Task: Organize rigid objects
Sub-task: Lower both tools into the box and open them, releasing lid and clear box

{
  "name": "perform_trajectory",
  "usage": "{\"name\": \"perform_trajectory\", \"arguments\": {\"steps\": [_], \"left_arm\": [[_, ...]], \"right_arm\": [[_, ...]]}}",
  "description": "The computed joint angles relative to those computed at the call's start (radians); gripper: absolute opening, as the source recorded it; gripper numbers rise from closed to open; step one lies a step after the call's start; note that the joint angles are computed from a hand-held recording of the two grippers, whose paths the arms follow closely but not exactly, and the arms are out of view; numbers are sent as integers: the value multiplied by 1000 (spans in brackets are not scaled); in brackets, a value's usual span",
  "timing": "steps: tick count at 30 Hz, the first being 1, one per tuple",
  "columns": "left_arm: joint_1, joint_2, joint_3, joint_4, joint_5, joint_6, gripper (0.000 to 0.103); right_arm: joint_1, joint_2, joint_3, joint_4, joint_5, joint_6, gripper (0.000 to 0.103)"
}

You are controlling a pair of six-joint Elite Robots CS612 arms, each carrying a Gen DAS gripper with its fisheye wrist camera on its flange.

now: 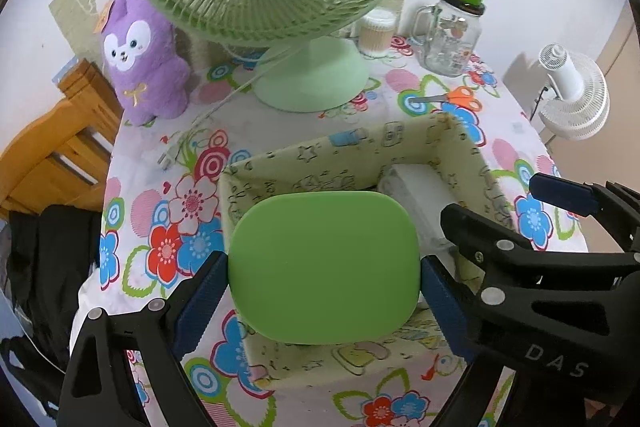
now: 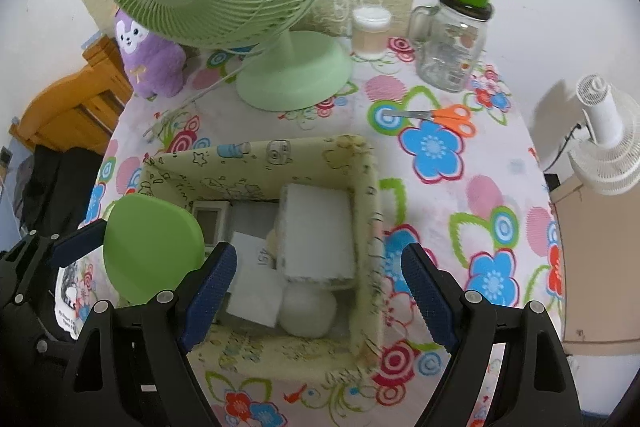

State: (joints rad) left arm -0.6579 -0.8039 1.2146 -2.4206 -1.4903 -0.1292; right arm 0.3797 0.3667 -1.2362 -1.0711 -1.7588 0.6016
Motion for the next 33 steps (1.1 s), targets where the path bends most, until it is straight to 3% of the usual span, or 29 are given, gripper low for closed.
{"name": "perform_trajectory", "arguments": {"steps": [12,33], "left_arm": [[-13,13,-16,9,-6,24,95],[-3,89,-105,89,-26,35,95]], "right_arm": [[-4,14,-59,64,-31,51,87],[-16,17,-33,100,-22,93,87]]}}
